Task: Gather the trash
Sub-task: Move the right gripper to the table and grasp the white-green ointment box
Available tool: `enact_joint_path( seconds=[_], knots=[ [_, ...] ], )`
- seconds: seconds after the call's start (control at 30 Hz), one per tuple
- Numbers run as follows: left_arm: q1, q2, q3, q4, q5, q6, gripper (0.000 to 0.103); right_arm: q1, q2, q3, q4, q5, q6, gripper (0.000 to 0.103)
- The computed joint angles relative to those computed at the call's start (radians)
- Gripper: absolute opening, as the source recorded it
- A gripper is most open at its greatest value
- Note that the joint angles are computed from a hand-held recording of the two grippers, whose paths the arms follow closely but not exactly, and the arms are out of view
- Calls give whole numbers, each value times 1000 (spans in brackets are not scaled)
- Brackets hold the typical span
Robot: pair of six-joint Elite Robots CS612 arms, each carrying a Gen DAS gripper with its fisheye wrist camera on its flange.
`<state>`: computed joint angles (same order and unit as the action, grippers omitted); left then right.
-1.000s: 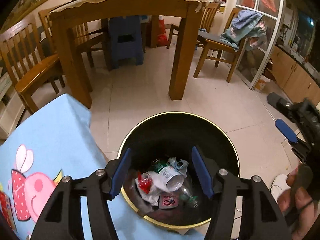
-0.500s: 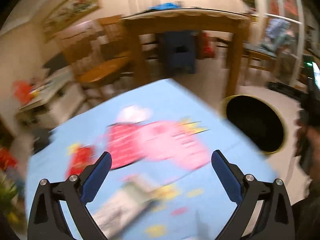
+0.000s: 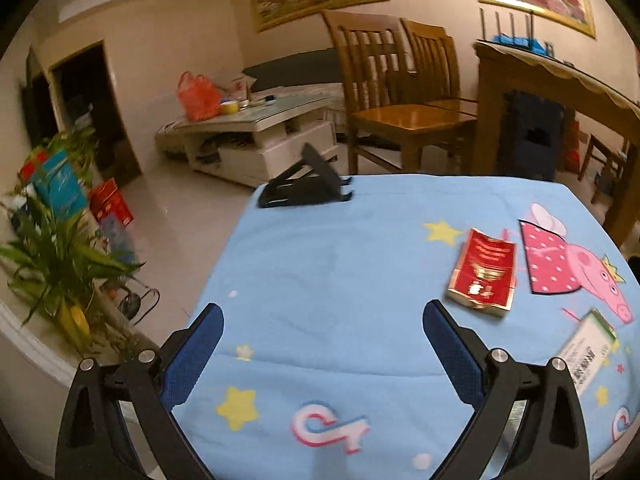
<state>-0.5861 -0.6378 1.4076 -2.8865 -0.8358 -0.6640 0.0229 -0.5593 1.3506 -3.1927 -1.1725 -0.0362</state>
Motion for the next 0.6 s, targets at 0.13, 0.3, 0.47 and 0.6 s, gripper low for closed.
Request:
enact_joint_path(
  seconds=[0.13,0.3,0.47,0.6],
  knots=[
    [8,-3,24,-53,-16,1,96,54,-15,-12,127,100,-169,97],
    [11,0,48,-160,-45,47,96,117,-37,-41,349,139,-502,97],
    [8,3,59,-226,-52,62,96,168,-46,-53,420,43,-674,97],
    [7,4,66,-253,-51,73,96,183,-51,-43,436,-2,-744,97]
  ],
)
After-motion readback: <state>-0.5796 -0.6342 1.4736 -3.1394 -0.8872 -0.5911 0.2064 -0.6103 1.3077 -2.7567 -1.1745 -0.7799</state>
